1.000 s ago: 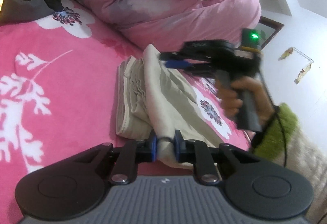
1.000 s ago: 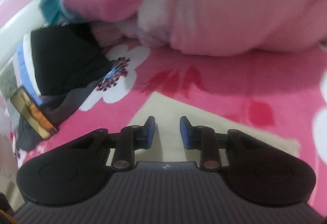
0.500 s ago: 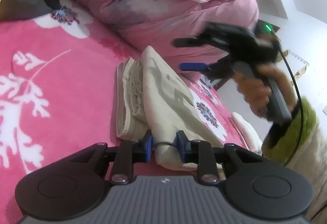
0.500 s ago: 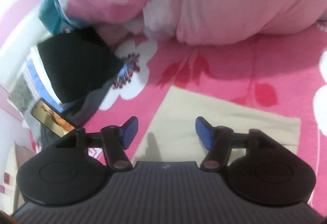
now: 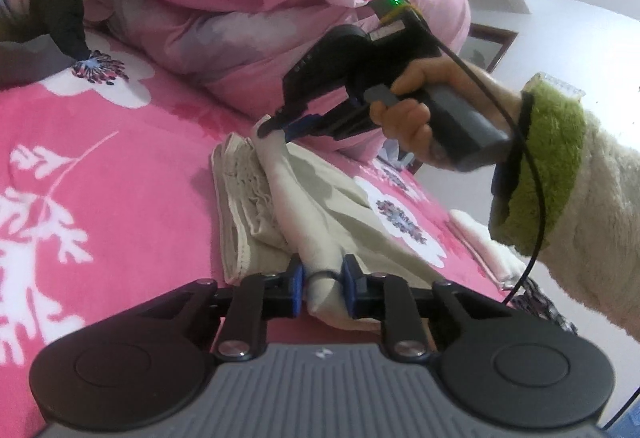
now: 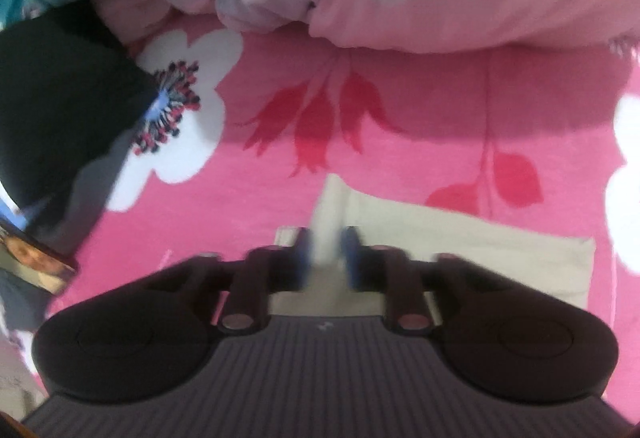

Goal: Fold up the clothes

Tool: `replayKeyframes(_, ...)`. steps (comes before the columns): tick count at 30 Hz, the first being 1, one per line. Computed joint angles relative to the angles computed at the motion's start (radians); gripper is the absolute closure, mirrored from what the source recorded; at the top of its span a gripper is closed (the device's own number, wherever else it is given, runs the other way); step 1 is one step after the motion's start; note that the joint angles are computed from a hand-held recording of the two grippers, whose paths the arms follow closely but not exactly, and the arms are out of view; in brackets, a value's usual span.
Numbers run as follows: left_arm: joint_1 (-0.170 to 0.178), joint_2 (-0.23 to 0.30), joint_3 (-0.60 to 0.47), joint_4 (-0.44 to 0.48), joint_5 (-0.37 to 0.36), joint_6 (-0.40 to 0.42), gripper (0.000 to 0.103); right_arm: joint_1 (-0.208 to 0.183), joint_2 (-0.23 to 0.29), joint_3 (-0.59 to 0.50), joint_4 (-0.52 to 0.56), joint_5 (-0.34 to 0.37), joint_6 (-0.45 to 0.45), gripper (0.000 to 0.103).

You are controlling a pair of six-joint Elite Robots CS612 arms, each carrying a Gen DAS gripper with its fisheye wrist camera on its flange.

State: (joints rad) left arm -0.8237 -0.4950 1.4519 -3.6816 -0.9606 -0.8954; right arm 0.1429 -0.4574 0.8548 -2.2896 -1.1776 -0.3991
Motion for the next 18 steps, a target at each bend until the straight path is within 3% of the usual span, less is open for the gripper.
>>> replayKeyframes(5, 0.002, 0.015, -0.003, -0.096, -0.006, -0.007, 0.091, -0.015, -0.048, 0.110, -0.171, 0.069, 0.012, 0.096)
replayKeyframes(10, -0.001, 0.012, 0.015, -0.166, 0.014, -0.027, 0.091, -0.021, -0.073, 0.153, -0.244, 0.144, 0.000, 0.096)
replayKeyframes(15, 0.008, -0.005, 0.056, -0.088, -0.018, -0.157, 0.091, 0.001, -0.030, 0.105, -0.171, 0.121, -0.067, 0.094)
replayKeyframes(18, 0.010, -0.020, 0.074, -0.028, -0.033, -0.204, 0.081, -0.013, 0.000, 0.066, -0.109, 0.198, -0.038, 0.083)
